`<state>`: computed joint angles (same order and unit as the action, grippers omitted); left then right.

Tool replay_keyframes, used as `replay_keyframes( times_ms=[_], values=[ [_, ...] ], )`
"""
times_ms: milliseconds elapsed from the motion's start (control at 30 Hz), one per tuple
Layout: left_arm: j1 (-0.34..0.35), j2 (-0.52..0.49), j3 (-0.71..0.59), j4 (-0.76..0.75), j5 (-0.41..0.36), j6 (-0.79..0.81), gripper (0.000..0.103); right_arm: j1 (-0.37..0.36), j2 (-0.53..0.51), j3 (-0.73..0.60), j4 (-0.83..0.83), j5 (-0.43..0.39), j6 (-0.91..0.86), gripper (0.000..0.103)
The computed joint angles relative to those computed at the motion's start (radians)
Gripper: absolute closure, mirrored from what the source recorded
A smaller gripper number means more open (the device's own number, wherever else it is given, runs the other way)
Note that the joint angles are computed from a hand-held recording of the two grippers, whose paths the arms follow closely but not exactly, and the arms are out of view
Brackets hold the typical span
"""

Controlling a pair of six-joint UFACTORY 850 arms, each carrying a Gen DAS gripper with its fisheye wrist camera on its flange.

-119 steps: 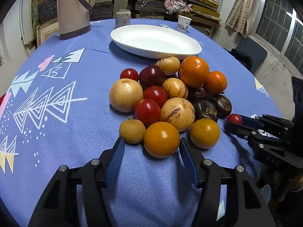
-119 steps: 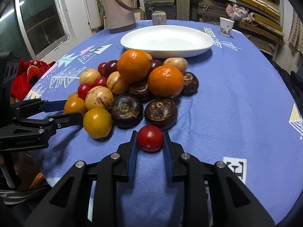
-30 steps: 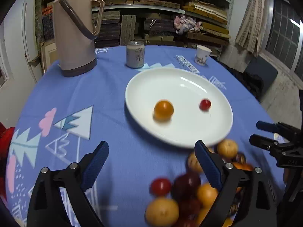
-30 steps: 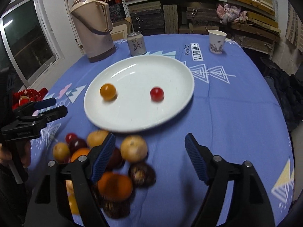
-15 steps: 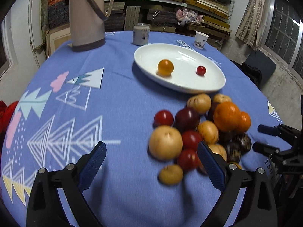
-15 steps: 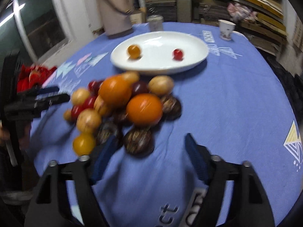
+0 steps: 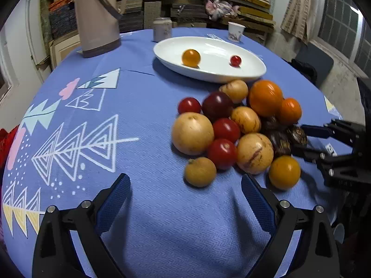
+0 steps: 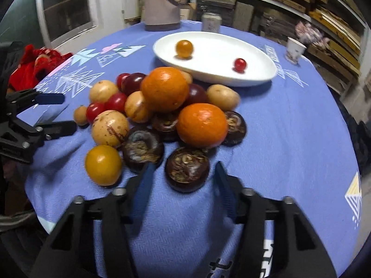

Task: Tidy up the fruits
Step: 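Grasp the dark brown fruit with the right tool while the left tool grasps a small tan fruit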

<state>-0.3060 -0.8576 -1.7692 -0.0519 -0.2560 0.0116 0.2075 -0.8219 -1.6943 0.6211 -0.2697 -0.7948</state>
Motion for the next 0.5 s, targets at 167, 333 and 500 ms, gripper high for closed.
replay_keyframes(
  times_ms=[167,333,500],
  values=[
    [0.004,-0.013,-0.008,-0.103,0.012,0.088,0.006,0.000,0.010,0.021,0.007,0.014,-0.025,0.062],
    [0.012,-0.031,-0.031,-0.204,-0.011,0.203,0.037,-0.009,0.018,0.035,0.098,0.006,-0.101,0.062],
    [0.016,-0.037,-0.040,-0.329,-0.018,0.370,0.055,-0.007,0.013,0.030,0.086,0.005,-0.087,0.061]
  ],
)
